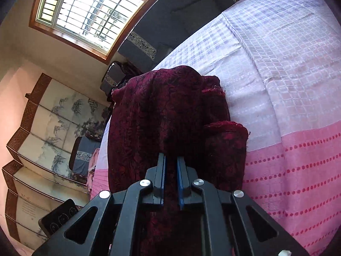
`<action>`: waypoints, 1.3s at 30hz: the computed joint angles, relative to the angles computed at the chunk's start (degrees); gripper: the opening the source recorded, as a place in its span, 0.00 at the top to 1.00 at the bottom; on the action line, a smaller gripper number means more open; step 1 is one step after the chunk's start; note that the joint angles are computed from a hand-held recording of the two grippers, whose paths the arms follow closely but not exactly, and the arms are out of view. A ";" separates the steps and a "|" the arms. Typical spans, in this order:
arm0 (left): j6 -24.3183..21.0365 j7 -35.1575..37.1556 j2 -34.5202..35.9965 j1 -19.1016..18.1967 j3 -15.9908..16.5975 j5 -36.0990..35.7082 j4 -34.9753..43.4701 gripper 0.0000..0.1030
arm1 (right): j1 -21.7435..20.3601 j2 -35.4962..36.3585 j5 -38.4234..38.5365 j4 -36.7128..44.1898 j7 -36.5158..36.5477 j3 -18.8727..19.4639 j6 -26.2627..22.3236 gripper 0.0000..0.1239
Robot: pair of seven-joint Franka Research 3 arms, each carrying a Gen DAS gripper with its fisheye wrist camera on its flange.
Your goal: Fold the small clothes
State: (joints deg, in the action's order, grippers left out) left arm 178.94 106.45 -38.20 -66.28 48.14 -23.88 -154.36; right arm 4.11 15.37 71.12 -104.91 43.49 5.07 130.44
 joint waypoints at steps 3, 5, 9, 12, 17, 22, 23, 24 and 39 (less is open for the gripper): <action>3.63 -0.70 -2.35 3.94 -3.39 1.42 -1.96 0.57 | -1.62 -7.06 6.89 -7.04 -6.32 -0.82 -0.01 0.93; 7.62 -2.52 -2.03 6.21 -5.19 2.54 -3.36 0.42 | -1.08 -10.95 8.69 -11.53 -8.99 -2.19 2.06 0.93; 8.25 -4.56 1.91 4.62 -1.94 5.09 -2.83 0.29 | -0.16 -10.41 6.30 -14.21 -7.35 -4.41 3.76 0.93; 8.89 -5.78 3.84 2.96 0.60 7.10 -3.58 0.29 | -0.62 -8.09 8.12 -13.13 -7.28 -4.56 1.99 0.92; 12.26 -8.05 5.36 6.24 -2.71 11.09 -6.79 0.29 | 0.43 -8.17 6.68 -12.31 -4.74 -3.98 8.42 0.67; 13.28 -11.37 6.22 5.46 -1.80 14.19 -6.86 0.28 | 0.11 -4.14 1.12 -7.52 1.20 -3.51 4.73 0.44; 13.61 -12.01 6.41 5.60 -1.83 14.82 -7.04 0.28 | 0.14 -3.22 -0.66 -6.48 2.97 -3.34 4.38 0.44; 13.79 -12.62 6.65 5.98 -2.09 15.45 -7.10 0.28 | 0.09 -2.49 -1.75 -5.51 4.01 -3.04 3.94 0.45; 24.21 -25.94 6.91 11.35 -1.67 22.22 -10.11 0.28 | -1.11 6.62 13.80 10.77 -8.86 3.11 -3.11 0.89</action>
State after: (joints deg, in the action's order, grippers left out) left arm 203.15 80.51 -31.29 -54.93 46.47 -1.66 -164.47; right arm 3.00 21.98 84.93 -94.14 34.62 8.18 127.33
